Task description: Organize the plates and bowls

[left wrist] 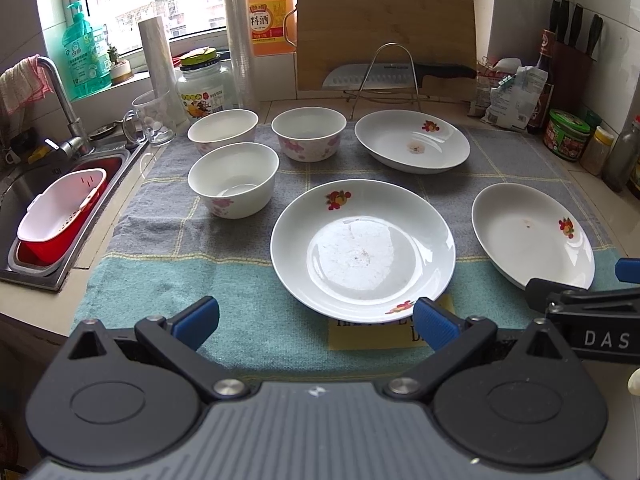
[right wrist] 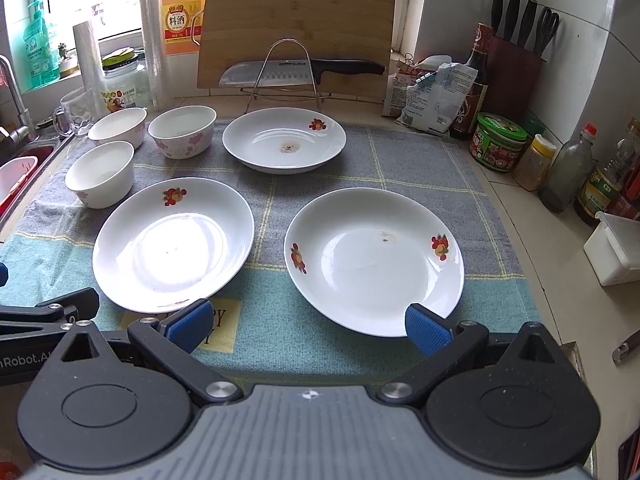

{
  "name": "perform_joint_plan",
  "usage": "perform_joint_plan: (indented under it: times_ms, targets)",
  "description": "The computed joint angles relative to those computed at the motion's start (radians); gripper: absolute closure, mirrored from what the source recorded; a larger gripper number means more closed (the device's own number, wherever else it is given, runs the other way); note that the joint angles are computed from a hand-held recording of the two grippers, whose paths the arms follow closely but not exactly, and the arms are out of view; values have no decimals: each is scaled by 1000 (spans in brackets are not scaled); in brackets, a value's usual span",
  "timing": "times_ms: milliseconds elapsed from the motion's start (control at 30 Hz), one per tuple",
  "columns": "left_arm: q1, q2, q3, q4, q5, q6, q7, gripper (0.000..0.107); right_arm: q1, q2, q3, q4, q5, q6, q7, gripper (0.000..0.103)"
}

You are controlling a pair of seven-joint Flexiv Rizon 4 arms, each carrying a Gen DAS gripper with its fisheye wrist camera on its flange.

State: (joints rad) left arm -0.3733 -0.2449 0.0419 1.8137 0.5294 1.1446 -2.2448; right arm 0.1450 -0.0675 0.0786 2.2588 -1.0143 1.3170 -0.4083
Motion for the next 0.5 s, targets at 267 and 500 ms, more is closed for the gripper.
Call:
perform_joint_plan:
  times_ms: [267,500]
  targets:
    - [-3,0,0,-3,6,-7,-9,5,-2,-1,-1,1,-3,6,-4,0]
    - [-2,0,-1,-2,7,-6,-9,5,-2,-2,-2,-1,-2,5,-6,0]
